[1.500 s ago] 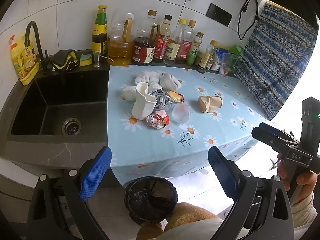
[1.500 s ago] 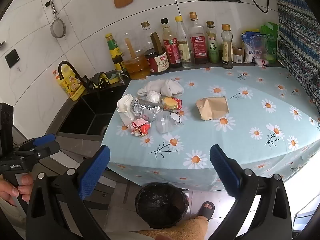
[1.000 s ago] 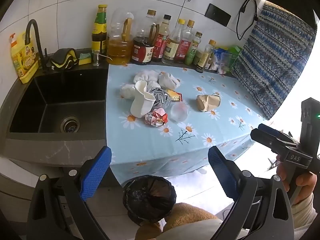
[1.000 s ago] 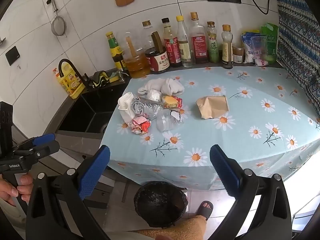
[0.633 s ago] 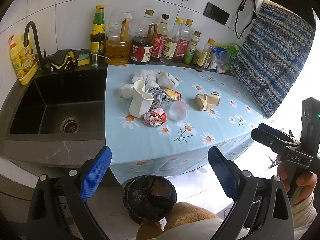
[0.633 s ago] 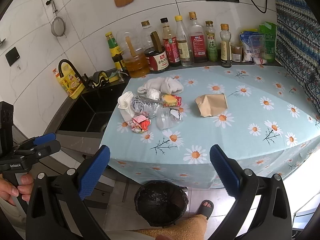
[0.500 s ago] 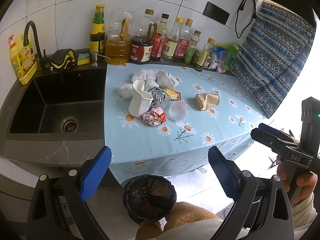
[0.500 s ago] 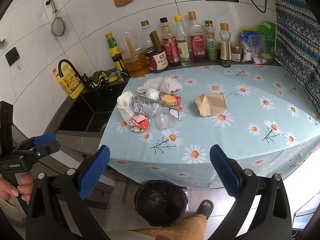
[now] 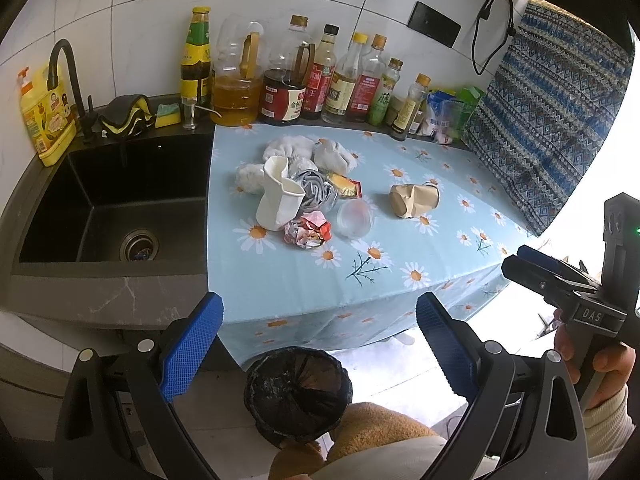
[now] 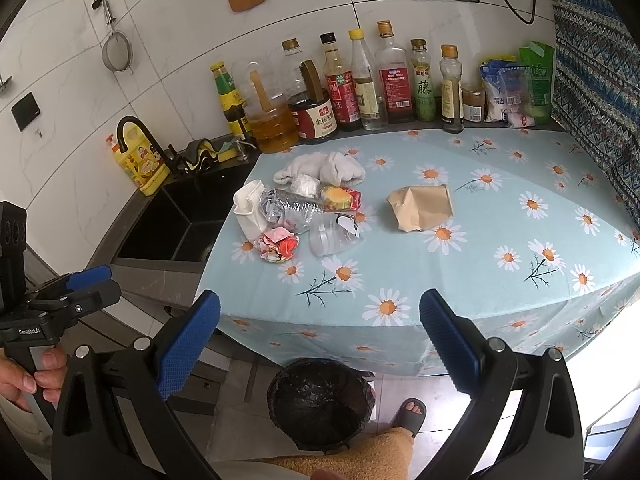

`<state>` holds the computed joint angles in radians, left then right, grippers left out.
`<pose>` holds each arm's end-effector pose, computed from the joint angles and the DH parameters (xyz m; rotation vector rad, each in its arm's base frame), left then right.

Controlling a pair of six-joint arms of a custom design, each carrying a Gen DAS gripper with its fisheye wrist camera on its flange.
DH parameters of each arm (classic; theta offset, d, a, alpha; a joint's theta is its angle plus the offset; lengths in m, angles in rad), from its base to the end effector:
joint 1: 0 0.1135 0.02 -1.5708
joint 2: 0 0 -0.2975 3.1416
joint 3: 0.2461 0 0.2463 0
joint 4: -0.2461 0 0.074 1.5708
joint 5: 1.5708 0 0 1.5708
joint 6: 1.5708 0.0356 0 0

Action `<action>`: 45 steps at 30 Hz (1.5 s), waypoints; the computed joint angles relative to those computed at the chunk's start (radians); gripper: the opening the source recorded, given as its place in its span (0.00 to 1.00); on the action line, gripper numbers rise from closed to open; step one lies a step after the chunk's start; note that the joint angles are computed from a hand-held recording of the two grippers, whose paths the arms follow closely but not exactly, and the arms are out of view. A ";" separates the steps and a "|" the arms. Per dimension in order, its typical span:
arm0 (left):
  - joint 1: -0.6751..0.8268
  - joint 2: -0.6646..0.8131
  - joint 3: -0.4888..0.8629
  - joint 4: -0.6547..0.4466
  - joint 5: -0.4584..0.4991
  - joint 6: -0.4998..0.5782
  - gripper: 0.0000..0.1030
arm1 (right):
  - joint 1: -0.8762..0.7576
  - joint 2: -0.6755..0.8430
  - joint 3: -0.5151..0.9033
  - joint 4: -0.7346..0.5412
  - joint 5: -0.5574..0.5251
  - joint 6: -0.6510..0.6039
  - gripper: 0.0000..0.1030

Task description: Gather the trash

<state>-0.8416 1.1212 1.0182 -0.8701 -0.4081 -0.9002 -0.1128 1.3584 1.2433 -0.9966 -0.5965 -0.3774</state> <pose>0.1401 -0.1356 0.3284 -0.2272 2.4375 -0.2501 0.2480 -0.0080 0.3437 -0.5068 2.4497 0.6026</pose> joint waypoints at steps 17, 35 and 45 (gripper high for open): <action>-0.005 0.013 0.014 -0.014 0.012 0.001 0.92 | -0.014 -0.005 -0.006 -0.010 -0.003 -0.006 0.96; 0.058 0.022 0.001 0.026 0.066 0.043 0.92 | 0.028 0.012 -0.016 0.021 0.022 0.017 0.96; 0.104 -0.017 -0.033 0.049 0.092 0.072 0.92 | 0.056 0.010 -0.008 0.048 0.041 0.029 0.96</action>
